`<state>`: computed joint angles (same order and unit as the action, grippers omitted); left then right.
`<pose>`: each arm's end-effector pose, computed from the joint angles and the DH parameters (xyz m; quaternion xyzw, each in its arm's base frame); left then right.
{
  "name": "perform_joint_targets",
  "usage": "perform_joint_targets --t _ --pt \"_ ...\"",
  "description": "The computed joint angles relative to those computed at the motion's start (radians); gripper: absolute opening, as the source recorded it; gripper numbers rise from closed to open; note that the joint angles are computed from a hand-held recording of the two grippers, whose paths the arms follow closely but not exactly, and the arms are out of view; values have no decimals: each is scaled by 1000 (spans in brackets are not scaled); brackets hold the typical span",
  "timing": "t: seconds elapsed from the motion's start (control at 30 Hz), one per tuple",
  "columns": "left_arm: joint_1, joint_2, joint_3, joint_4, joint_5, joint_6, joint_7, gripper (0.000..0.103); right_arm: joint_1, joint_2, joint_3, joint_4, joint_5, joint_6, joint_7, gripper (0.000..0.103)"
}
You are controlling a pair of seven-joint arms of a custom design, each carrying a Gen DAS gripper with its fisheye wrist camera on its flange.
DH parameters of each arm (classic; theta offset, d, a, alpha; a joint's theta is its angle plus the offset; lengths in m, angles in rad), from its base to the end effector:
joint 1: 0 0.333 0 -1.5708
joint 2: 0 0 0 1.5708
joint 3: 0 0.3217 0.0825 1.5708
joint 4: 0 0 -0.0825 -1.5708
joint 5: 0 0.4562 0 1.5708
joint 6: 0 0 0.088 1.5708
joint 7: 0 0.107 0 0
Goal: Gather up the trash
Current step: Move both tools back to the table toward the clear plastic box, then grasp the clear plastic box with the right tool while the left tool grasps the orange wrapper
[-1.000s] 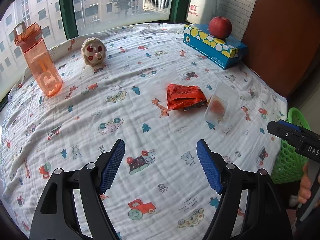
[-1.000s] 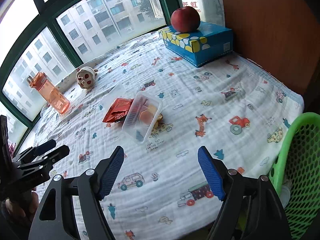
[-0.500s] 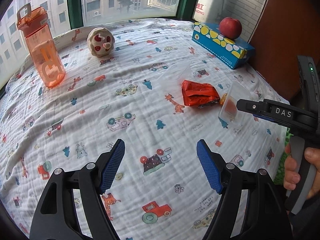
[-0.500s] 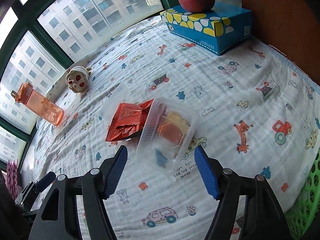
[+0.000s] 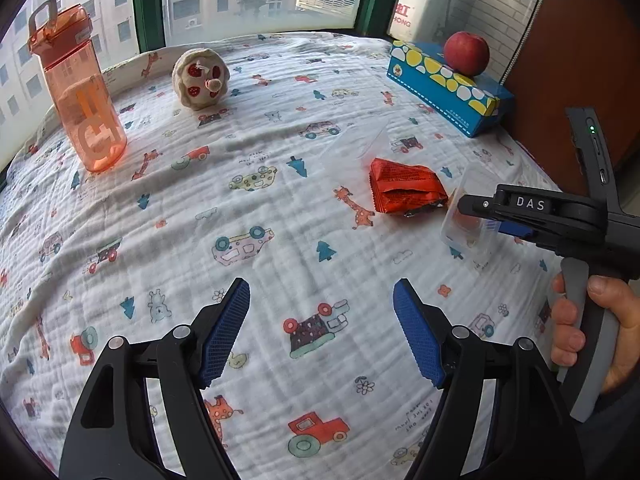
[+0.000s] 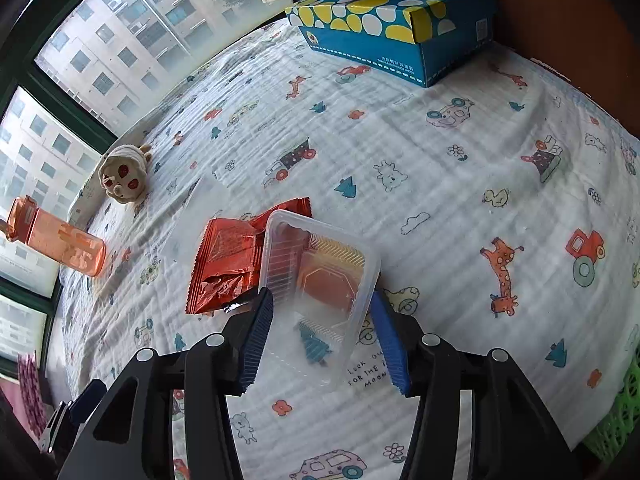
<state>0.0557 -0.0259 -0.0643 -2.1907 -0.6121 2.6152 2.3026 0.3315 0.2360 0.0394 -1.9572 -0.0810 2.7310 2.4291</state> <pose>0.6220 0.0074 0.4084 -0.5763 0.7619 -0.2744 0.1100 0.6559 0.2571 0.3808 -0.5222 0.8101 -0.0660 0.2582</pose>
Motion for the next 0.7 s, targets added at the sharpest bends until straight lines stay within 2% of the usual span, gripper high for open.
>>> perform_joint_targets --t 0.07,0.17,0.27,0.37,0.53,0.7 --pt "-1 2 -2 3 2 -2 -2 73 -2 -2 2 -3 7 9 -4 50" --pt "-2 5 -4 4 6 -3 -5 73 2 -11 -4 -14 0 33 18 60" --pt "-2 7 -5 4 12 -5 -8 73 3 -4 -2 -2 -5 23 15 63" --pt "-1 8 -4 5 6 -11 -6 73 15 6 -16 11 -34 12 54 71" --pt "2 14 -4 9 2 -16 -5 73 19 31 -25 39 -54 -14 105 74" --pt "4 19 -7 12 -3 -22 -5 73 21 63 -26 81 -67 -62 120 71"
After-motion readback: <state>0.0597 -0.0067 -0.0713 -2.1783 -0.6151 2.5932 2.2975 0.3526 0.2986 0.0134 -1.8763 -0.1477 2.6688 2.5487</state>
